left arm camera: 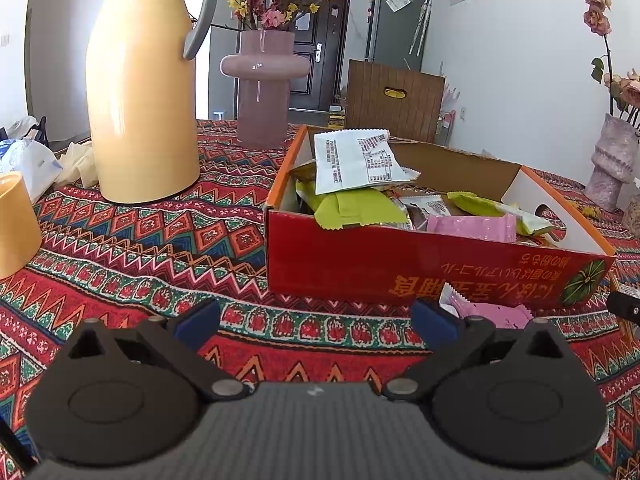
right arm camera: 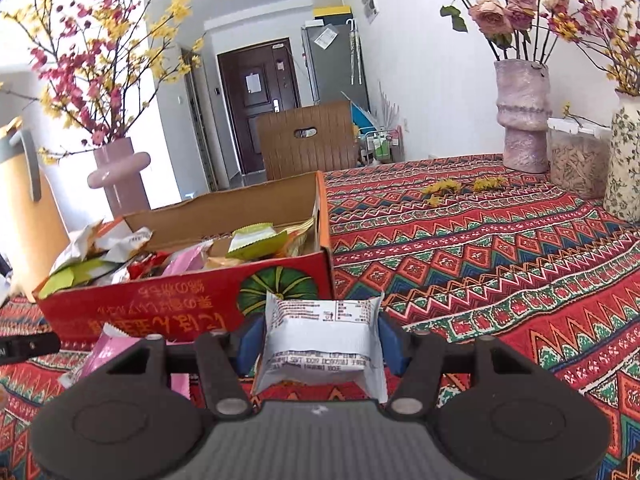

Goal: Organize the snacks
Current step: 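Grasp the pink packet with the left gripper while the right holds the white packet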

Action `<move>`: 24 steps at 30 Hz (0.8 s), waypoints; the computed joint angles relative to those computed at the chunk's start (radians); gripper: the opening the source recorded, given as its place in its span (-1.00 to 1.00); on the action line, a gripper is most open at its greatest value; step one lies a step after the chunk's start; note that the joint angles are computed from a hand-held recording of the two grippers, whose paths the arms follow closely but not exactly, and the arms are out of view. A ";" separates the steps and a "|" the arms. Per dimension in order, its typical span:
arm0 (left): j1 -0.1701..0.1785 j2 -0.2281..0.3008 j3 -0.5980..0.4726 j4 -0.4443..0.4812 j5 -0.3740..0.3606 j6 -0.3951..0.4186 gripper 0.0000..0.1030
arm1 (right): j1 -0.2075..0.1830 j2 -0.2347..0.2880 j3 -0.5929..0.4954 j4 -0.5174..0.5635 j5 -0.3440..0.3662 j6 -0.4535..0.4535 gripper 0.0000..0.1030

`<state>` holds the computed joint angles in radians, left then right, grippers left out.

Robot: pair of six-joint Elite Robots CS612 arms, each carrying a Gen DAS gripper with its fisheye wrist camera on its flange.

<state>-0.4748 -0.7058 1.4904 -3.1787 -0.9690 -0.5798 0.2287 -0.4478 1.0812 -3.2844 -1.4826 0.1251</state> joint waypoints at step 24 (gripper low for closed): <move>-0.042 0.062 -0.263 0.437 -0.154 0.036 1.00 | -0.016 0.001 0.021 -0.075 -0.005 0.133 0.15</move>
<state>-0.5173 -0.6440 1.2279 -2.7422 -1.1229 -0.5439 0.2128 -0.4466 1.1017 -3.3589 -1.4880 0.2581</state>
